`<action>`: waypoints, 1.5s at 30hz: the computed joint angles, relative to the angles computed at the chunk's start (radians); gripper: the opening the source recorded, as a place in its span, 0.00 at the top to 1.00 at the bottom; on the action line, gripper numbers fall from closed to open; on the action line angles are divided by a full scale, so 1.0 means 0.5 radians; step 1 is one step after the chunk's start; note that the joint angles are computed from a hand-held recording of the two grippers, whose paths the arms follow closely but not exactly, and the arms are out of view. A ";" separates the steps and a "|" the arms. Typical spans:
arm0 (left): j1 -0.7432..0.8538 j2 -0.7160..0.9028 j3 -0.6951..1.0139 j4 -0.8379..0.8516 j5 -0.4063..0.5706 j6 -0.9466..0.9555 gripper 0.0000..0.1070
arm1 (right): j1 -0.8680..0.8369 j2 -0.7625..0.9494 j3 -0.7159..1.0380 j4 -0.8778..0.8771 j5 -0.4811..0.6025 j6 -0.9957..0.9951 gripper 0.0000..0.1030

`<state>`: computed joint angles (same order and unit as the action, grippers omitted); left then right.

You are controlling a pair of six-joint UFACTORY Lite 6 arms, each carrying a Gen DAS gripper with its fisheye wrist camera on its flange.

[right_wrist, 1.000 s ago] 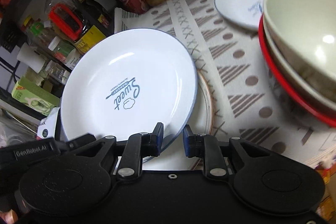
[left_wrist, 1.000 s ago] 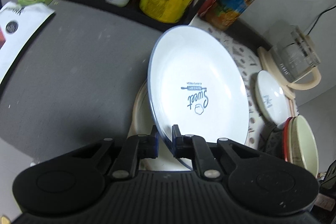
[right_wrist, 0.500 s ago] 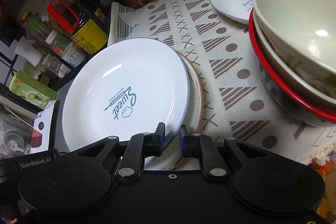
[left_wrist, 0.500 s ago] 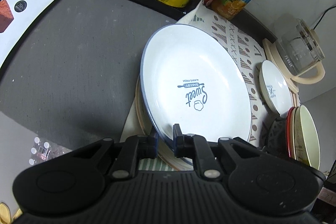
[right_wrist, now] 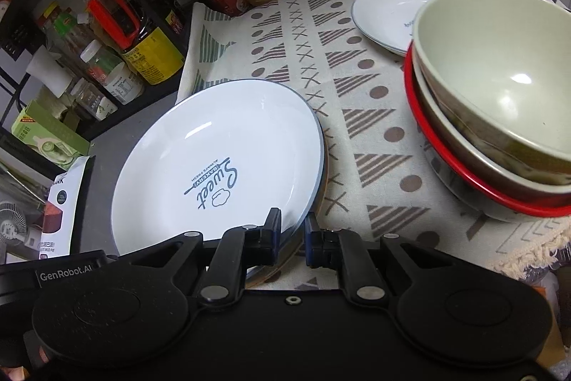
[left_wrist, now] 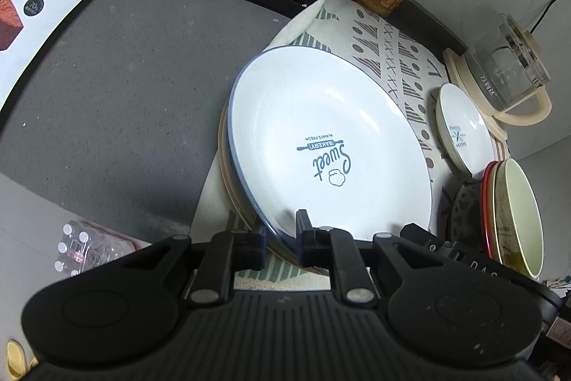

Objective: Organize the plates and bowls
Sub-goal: 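Carry the 'Sweet' plate with both grippers over the flower-motif plate, then lower the 'Sweet' plate onto the flower plate and open both grippers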

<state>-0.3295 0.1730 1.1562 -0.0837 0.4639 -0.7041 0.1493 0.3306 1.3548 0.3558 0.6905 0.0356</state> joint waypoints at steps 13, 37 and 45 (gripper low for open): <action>0.075 0.031 0.003 -0.392 0.101 0.239 0.85 | 0.000 -0.063 -0.062 -0.062 -0.019 0.080 0.90; 0.271 -0.006 0.024 -0.305 0.200 0.325 0.78 | 0.028 0.089 0.060 -0.156 -0.012 0.260 0.88; 0.222 0.022 0.088 -0.070 0.241 0.115 0.74 | 0.011 0.048 0.084 -0.218 0.039 0.280 0.62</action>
